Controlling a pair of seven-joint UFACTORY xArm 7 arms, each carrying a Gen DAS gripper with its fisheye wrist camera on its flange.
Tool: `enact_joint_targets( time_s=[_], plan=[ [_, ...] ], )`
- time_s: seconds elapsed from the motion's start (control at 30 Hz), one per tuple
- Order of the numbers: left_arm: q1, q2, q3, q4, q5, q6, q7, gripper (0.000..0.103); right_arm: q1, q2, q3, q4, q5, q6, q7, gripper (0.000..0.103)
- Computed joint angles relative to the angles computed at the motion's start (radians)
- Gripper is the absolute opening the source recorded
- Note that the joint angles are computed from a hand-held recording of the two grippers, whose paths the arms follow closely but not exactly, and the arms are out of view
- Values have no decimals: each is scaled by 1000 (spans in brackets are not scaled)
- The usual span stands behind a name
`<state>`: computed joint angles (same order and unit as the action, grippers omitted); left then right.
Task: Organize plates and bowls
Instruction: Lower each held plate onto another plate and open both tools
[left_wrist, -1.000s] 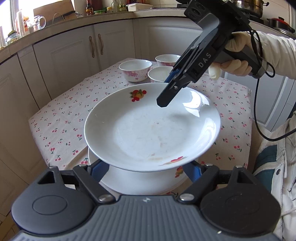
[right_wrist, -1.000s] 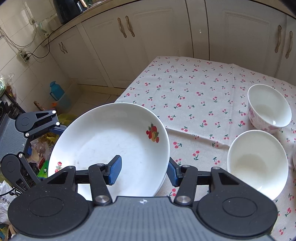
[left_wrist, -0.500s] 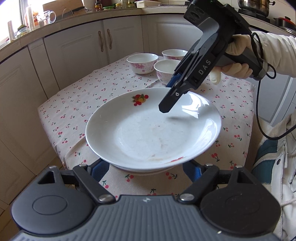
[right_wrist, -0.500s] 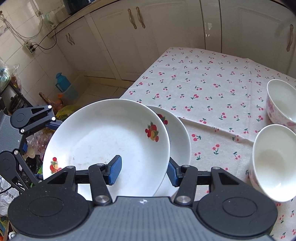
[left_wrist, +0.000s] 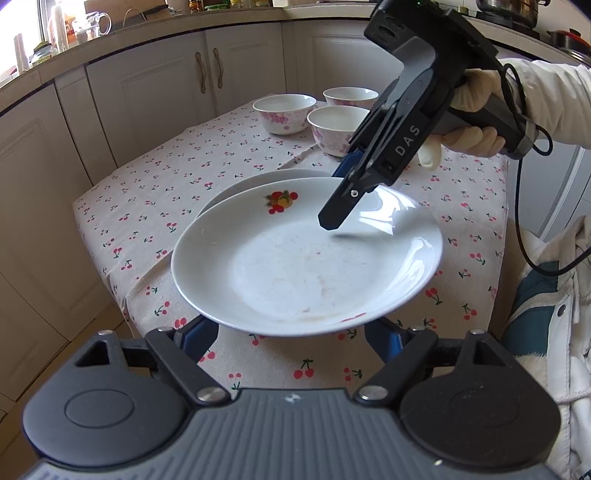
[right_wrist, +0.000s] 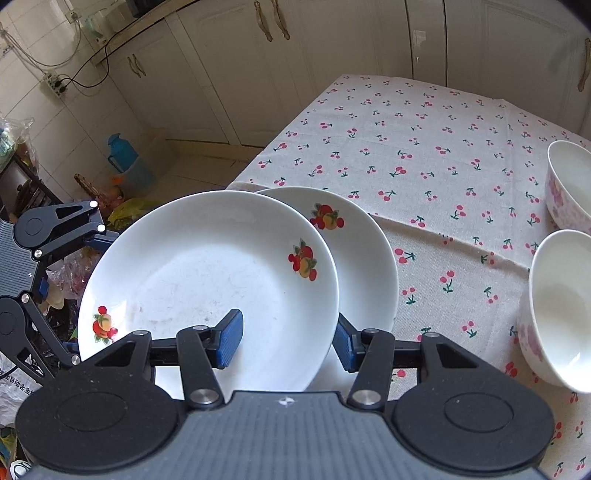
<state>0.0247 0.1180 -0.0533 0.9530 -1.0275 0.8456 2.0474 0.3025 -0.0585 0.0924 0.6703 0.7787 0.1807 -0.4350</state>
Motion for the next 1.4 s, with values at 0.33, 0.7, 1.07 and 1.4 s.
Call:
enact_joint_targets(
  time_s=[0.33, 0.7, 1.07, 1.4],
  plan=[
    [-1, 11, -5, 9, 6, -1, -1, 86, -12, 17, 6, 6, -19, 2, 19, 58],
    [2, 25, -12, 20, 11, -4, -12, 86, -18, 19, 11, 6, -6, 4, 14, 58],
    [-1, 51, -25, 38, 14, -21, -7, 86, 0, -38, -15, -27, 32, 24, 1, 58],
    [5, 66, -31, 52, 21, -15, -13, 86, 21, -89, -38, -57, 32, 38, 32, 58]
  ],
)
